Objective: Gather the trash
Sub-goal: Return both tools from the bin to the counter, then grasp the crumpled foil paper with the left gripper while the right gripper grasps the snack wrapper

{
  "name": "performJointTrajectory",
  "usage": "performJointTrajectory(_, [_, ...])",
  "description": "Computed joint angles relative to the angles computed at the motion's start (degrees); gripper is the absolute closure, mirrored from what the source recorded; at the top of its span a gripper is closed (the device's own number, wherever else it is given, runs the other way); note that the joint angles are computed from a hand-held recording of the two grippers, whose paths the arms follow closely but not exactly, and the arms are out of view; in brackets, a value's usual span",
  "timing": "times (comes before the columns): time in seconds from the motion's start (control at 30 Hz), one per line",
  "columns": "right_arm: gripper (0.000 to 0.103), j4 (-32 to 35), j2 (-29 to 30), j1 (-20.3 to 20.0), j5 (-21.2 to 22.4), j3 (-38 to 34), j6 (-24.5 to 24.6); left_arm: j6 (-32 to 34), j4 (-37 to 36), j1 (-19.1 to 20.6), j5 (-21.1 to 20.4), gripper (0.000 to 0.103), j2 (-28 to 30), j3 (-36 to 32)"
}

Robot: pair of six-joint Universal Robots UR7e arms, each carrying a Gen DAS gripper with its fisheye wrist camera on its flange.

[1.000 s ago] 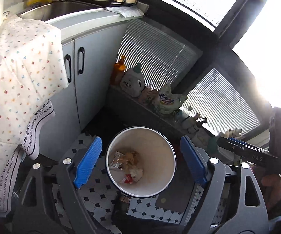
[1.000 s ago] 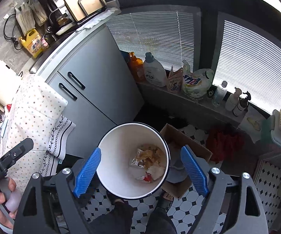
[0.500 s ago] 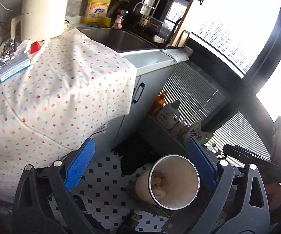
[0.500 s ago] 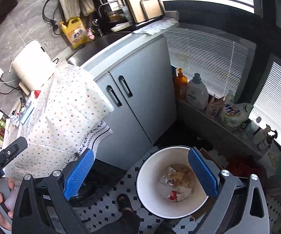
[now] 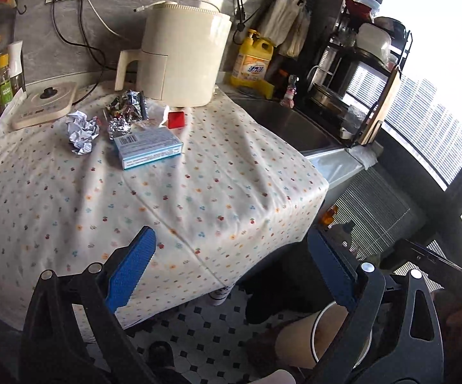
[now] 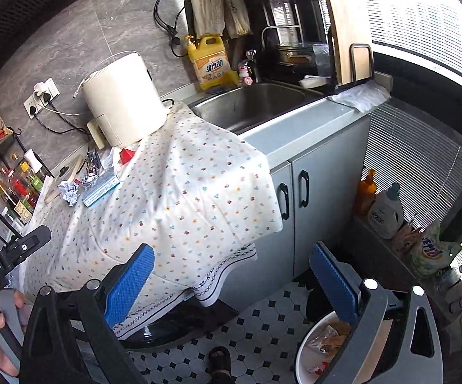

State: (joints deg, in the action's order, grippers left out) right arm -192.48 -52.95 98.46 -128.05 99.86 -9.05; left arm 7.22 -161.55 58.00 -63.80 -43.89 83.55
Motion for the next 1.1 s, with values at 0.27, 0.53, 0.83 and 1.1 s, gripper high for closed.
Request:
performJointTrajectory(0.27, [0.008, 7.22, 7.26, 2.13, 1.44, -10.77, 0.52, 0.92, 3.89, 4.25, -1.67, 0.008, 0.35, -7.08])
performJointTrajectory(0.53, [0.008, 11.52, 15.82, 3.54, 1.17, -23.58, 0.15, 1.64, 10.19, 8.30, -2.13, 0.008, 4.93, -19.51])
performJointTrajectory(0.83, [0.008, 17.72, 25.53, 4.65, -0.65, -38.66, 1.40, 4.58, 21.25, 12.80, -5.21, 0.010, 14.03, -40.07])
performJointTrajectory(1.1, [0.014, 23.72, 29.58, 5.26, -2.21, -47.12, 2.91, 4.34, 35.59, 15.22, -7.20, 0.020, 25.82, -64.38])
